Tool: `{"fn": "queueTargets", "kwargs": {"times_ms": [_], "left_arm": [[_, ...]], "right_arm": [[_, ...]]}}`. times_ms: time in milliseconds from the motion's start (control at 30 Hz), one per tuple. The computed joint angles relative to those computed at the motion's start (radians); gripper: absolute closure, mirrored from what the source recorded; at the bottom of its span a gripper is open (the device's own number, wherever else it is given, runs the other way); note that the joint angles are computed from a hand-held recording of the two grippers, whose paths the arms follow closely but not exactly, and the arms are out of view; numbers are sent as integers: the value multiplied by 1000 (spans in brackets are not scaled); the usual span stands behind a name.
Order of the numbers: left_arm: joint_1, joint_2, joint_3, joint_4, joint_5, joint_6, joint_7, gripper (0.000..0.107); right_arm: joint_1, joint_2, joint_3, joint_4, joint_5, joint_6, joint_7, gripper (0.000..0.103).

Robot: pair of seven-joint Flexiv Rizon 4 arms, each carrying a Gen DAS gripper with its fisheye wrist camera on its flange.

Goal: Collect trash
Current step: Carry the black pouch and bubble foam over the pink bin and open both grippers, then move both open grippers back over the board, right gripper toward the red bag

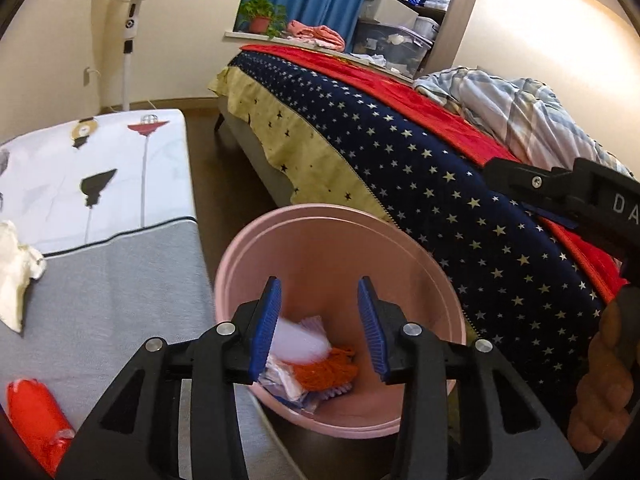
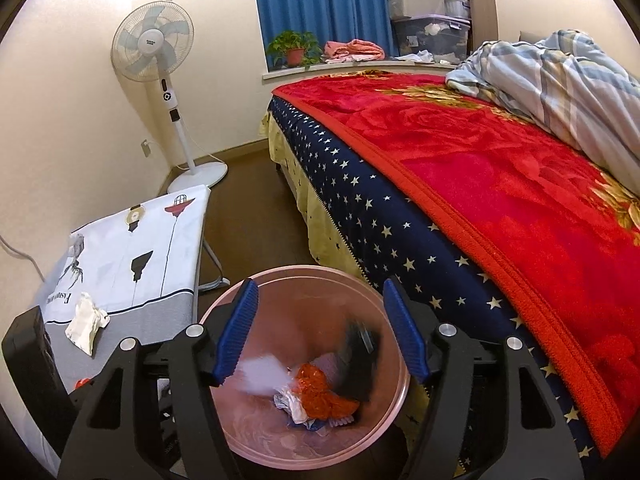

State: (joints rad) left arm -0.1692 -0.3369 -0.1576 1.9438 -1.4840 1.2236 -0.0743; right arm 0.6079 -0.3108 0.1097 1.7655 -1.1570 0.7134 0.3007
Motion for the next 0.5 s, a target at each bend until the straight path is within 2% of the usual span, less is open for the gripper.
{"fn": "queueTargets", "kwargs": {"times_ms": [300,500], "left_arm": [[1,38,23,16,-64,26,44,67],[-3,86,51,36,-119,45,95,67]], "right_arm": [[-2,5,1,8,-29,36,8,38],[-1,-3,-5,-2,-105,117,20,39]]}}
